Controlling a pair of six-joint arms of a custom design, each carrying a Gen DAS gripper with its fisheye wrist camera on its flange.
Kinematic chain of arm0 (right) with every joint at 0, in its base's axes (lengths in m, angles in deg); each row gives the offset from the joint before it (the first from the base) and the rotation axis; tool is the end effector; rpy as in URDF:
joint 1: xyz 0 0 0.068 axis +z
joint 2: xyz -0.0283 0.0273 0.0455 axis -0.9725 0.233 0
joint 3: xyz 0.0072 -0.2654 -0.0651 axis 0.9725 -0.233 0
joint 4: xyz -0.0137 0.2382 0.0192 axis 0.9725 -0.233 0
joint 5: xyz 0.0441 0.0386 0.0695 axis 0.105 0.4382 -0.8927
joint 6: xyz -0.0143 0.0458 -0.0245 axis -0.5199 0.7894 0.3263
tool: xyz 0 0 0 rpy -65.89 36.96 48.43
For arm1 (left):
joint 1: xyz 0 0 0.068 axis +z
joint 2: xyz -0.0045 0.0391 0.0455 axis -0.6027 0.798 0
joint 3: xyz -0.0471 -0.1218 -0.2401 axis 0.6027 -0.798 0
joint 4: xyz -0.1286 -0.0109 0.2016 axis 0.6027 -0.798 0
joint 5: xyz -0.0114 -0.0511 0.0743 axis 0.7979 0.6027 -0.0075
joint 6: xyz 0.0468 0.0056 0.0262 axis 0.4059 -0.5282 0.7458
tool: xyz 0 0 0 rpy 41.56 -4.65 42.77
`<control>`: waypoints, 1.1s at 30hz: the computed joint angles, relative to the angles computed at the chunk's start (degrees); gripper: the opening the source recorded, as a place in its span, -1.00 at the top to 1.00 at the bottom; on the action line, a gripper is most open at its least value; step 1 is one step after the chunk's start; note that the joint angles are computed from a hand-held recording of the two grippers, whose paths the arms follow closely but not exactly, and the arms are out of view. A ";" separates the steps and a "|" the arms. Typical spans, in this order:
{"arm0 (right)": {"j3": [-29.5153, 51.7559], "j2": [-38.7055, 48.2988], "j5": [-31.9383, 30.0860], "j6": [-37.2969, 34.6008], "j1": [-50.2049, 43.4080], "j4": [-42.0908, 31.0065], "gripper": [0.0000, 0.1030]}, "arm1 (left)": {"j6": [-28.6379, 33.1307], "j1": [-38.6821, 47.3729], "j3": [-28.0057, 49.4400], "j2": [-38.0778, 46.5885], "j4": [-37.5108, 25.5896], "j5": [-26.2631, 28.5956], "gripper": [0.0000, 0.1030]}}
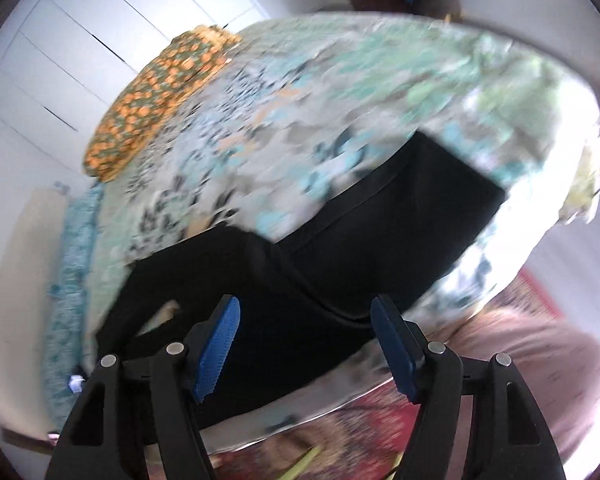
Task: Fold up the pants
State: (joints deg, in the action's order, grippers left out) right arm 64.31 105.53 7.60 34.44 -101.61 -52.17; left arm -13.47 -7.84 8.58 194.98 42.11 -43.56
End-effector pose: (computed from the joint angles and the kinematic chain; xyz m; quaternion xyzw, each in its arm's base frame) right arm 0.2364 -0.0876 0.1476 0.1663 0.9185 0.2603 0.2469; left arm 0.2949 0.1662 0.0148 -0.2915 0.9072 0.0760 0.2937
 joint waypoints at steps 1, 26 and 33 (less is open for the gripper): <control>0.26 0.43 -1.61 1.79 0.23 -0.38 -0.33 | -0.05 0.04 -0.01 0.03 0.08 0.13 -0.99; -23.63 27.48 2.43 43.97 18.87 70.99 -0.54 | -0.46 0.47 -0.78 0.30 1.97 1.33 -0.99; -24.73 28.05 1.94 46.41 10.55 73.90 -0.54 | -0.57 0.40 -0.76 0.31 1.97 1.23 -0.99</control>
